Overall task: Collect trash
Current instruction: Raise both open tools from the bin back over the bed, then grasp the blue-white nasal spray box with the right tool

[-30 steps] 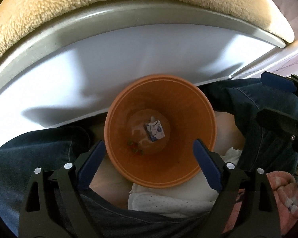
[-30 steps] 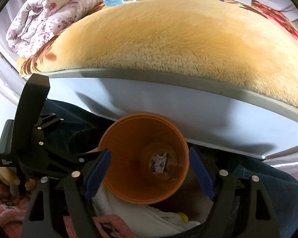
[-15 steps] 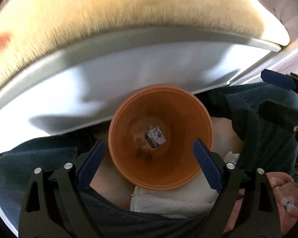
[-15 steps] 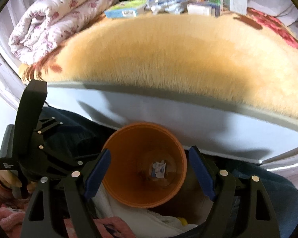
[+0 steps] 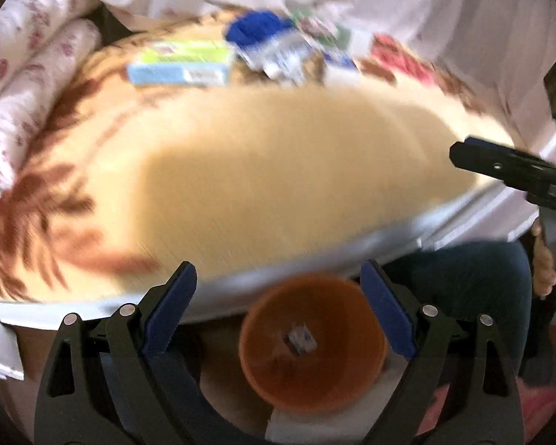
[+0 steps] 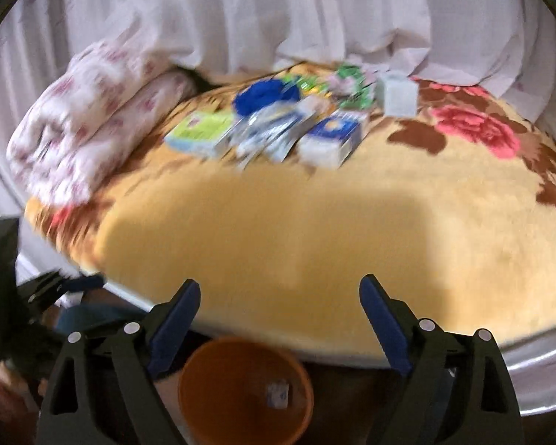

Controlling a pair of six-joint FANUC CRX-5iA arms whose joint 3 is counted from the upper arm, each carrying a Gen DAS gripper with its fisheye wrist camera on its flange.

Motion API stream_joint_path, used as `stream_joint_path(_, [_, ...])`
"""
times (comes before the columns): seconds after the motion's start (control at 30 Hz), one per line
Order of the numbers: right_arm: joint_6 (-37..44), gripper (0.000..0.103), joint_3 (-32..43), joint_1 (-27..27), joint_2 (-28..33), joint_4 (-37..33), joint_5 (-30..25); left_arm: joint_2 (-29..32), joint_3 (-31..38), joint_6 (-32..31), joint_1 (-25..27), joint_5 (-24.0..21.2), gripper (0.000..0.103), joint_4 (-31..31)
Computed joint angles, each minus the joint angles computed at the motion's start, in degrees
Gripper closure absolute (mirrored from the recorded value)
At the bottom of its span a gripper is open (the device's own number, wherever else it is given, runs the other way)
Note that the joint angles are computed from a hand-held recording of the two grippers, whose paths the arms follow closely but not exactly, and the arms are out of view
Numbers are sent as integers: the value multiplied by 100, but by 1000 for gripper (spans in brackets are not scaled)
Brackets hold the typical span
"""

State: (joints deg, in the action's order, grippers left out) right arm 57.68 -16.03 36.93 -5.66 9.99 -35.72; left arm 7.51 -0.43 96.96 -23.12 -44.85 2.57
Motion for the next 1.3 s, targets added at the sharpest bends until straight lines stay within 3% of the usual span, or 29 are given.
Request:
stream_joint_path(0.2, [-120,16,1086,-462,1073,-38,29,80,275,465,214,160,12,-160])
stream_joint_path(0.3, [27,16,1946,-715,1737,-435,-286,156,391,540,299,128,12,-169])
stream_joint_path(0.73, [-330,16,4212,-957,3559,-375,-1540,317,415,326,595,173,12,196])
stream_joint_path(0.87, [-301,27,4483,-991,3754,-474,-1776,344,420,261,640,204,12,284])
stream_joint_path(0.9, [-291,35,4502,-996,3771,-492,-1796,345,415,249,647,214,12,300])
stream_joint_path(1.13, [-247,44,4092,-1020,3452,-609,-1577,465,566,231,638,192,12,314])
stream_joint_path(1.3, [-176,45,3648,-1039,3078,-675,-1329,810,1052,97,547,39,12,227])
